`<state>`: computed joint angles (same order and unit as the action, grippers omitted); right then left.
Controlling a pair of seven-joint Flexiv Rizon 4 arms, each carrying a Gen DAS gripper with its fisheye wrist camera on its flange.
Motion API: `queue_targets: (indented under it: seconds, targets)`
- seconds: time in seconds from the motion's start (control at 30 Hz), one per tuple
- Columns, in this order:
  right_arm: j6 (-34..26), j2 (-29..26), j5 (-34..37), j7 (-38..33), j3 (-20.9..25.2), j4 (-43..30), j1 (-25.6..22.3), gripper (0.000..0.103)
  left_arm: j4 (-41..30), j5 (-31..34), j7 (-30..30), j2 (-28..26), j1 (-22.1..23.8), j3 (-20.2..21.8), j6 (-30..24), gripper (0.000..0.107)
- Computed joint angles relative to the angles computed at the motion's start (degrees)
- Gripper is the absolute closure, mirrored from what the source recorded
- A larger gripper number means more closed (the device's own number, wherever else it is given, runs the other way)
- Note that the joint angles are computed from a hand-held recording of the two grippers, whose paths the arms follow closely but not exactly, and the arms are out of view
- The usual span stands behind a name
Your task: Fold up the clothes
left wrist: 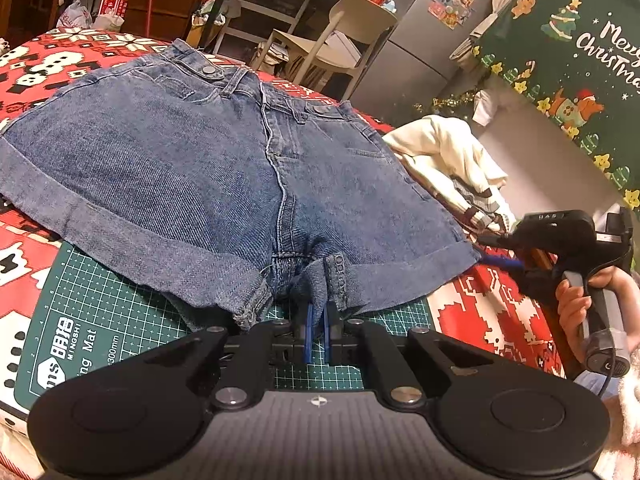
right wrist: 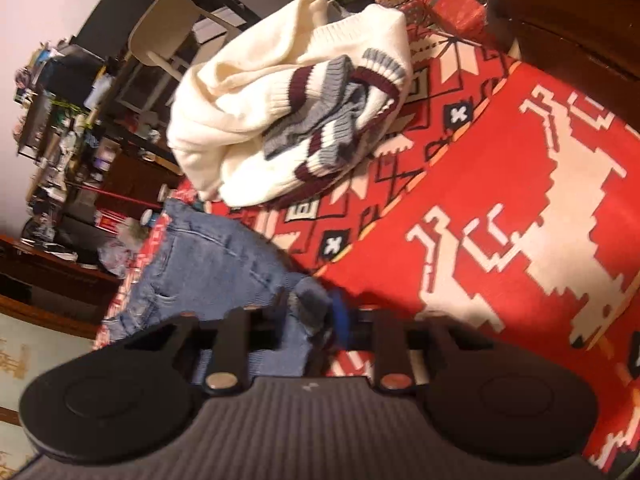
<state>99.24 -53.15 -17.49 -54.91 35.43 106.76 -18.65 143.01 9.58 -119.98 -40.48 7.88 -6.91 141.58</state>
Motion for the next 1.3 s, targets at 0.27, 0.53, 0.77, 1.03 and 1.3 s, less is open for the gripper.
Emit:
queue_targets:
  seconds: [0.27, 0.53, 0.77, 1.03, 1.3]
  targets:
    - [15.44, 3.74, 0.24, 2.07, -7.56, 4.31, 5.91, 0.101, 2.61, 4.46, -2.87, 2.15, 4.21, -1.15, 0.74, 0.102]
    - [11.96, 4.47, -4.13, 6.56, -14.80, 3.53, 11.13, 0.101, 0.83, 5.52, -4.50, 1.80, 6.62, -3.10, -6.18, 0.102]
    - [12.51, 4.18, -5.37, 8.72, -16.75, 3.82, 12.14, 0.101, 0.67, 3.97, -2.26, 2.23, 4.17, -1.96, -6.54, 0.102]
    - [17.33, 7.49, -6.11, 9.89, -19.01, 8.46, 12.75, 0.102, 2.96, 3.32, 1.00, 3.32, 1.19, 0.28, -1.06, 0.102]
    - [16.65, 10.26, -5.05, 11.98, -23.59, 11.30, 16.12, 0.101, 3.72, 2.76, 2.56, 4.26, 0.84, 0.15, -2.99, 0.101]
